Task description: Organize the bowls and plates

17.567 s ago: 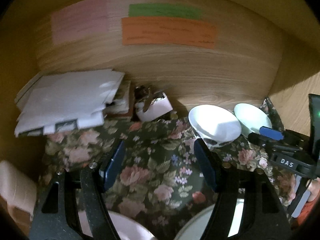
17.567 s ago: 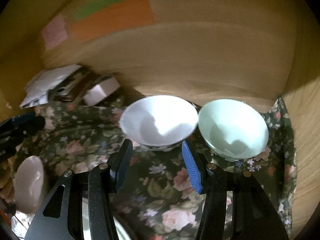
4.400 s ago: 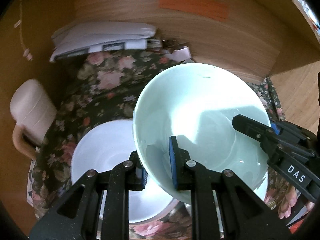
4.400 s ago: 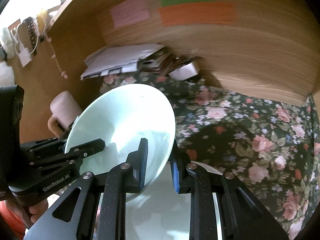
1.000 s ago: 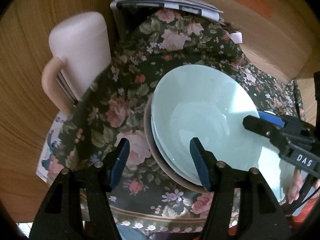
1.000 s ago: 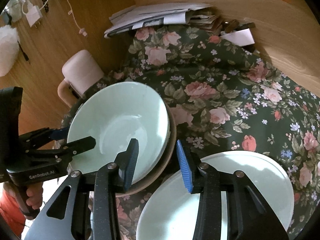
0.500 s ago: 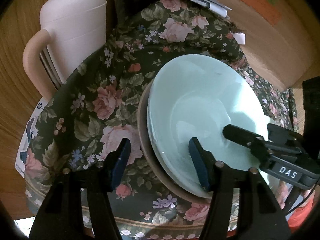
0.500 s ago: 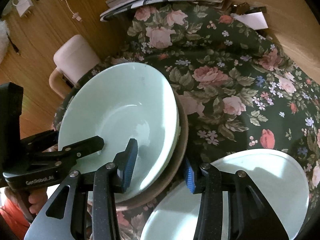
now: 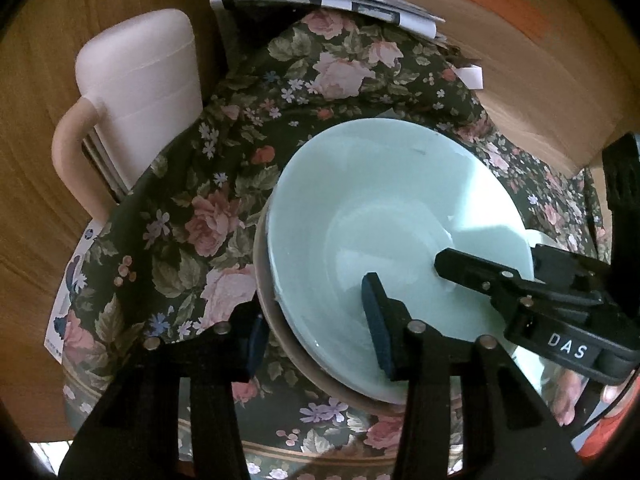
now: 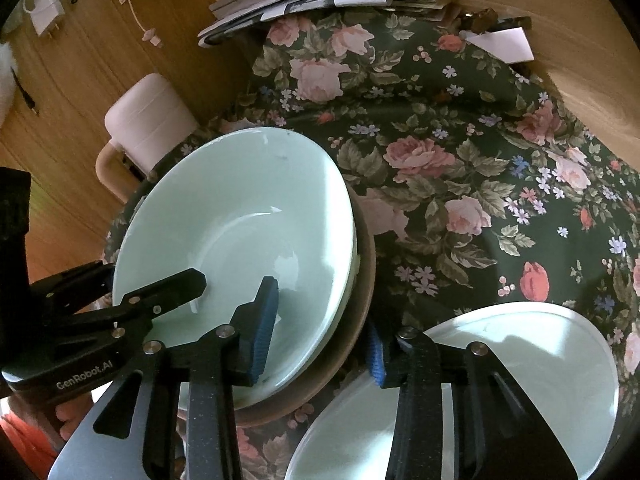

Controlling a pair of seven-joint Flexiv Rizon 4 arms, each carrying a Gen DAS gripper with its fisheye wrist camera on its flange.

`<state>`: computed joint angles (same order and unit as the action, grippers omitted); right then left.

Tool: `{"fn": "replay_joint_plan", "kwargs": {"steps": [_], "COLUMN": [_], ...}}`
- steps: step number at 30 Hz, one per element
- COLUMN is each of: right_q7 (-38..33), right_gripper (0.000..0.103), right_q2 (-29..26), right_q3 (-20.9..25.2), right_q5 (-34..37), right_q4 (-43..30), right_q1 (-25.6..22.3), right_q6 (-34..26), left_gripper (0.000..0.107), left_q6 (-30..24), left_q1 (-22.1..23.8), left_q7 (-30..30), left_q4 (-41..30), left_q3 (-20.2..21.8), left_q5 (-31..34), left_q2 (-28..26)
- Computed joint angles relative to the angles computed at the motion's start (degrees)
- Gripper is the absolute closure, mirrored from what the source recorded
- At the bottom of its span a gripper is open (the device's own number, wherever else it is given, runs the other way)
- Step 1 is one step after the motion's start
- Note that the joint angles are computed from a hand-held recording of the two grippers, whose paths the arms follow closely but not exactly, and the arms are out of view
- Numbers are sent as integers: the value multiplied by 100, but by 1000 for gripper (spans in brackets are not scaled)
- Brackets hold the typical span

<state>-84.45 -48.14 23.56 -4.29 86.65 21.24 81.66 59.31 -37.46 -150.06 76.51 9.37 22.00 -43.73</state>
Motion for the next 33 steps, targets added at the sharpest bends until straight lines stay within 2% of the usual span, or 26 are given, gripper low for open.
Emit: {"fn": "replay_joint_plan", "kwargs": {"steps": [5, 10, 24, 33], "right_q7": [-9, -7, 179, 647], "right_gripper": [68, 68, 68, 68], "right_q2": [21, 136, 586, 919], "right_q3": [146, 203, 339, 28], "right_q5": [134, 198, 70, -195], "right_q4": [30, 196, 792, 1296], "right_q1": [-118, -221, -639, -646], "right_q6": [-18, 194, 855, 1340], "left_gripper": [63, 63, 63, 63], "left_q6": [-66, -108, -160, -220], "left_q1": [-47, -197, -324, -394], "left_q7": [-131, -271, -351, -152], "left_q4": [-64, -225, -714, -1109], "left_q3": [19, 142, 126, 30], "left_q5": [27, 261, 534, 530], "left_q2": [6, -19, -50, -219]}}
